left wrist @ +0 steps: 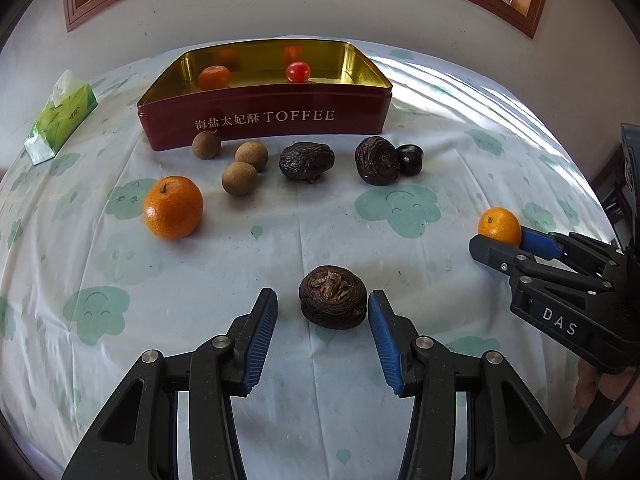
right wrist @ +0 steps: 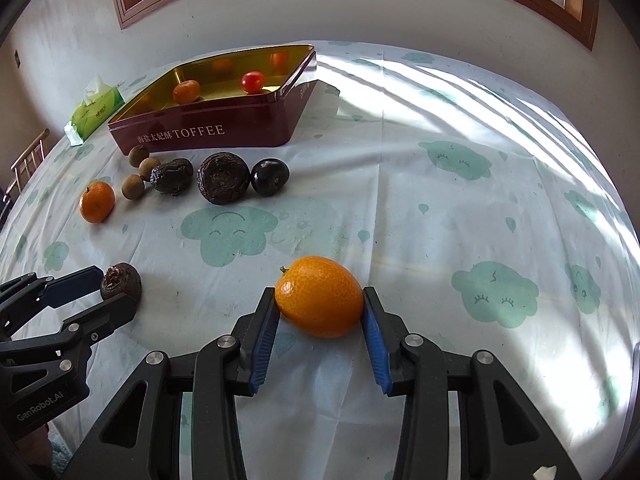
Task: Organize fruits
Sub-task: 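Grasp the orange with the right tool while the left tool grasps a dried date, then carry the orange and dried date over the TOFFEE tin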
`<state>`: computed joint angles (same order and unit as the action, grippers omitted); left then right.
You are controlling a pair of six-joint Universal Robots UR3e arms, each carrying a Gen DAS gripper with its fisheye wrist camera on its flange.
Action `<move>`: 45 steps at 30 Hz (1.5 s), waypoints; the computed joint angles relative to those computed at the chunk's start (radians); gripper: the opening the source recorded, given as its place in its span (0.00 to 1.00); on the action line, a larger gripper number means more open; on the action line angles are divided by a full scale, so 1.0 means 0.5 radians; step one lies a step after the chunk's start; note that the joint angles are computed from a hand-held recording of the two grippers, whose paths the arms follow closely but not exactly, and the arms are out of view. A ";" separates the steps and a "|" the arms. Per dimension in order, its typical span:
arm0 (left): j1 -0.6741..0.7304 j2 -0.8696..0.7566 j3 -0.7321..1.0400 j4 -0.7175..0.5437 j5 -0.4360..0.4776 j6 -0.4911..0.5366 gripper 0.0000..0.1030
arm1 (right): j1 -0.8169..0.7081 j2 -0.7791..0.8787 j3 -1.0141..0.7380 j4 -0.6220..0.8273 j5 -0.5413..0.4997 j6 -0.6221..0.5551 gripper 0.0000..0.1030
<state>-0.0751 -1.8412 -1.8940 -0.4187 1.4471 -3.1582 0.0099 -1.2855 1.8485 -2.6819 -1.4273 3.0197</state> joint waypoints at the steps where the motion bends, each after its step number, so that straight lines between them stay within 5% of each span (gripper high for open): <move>1: 0.007 -0.015 0.009 0.006 -0.010 -0.006 0.47 | -0.001 -0.002 0.005 -0.004 0.001 0.001 0.37; 9: -0.029 -0.077 0.019 0.120 0.033 0.026 0.46 | 0.002 0.001 0.010 -0.021 0.000 0.018 0.37; 12: -0.037 -0.082 0.003 0.161 0.042 0.053 0.35 | 0.004 0.002 0.011 -0.021 -0.004 0.021 0.37; 45: 0.237 0.071 -0.166 0.267 -0.150 0.152 0.34 | 0.058 0.047 -0.111 0.063 -0.044 0.111 0.37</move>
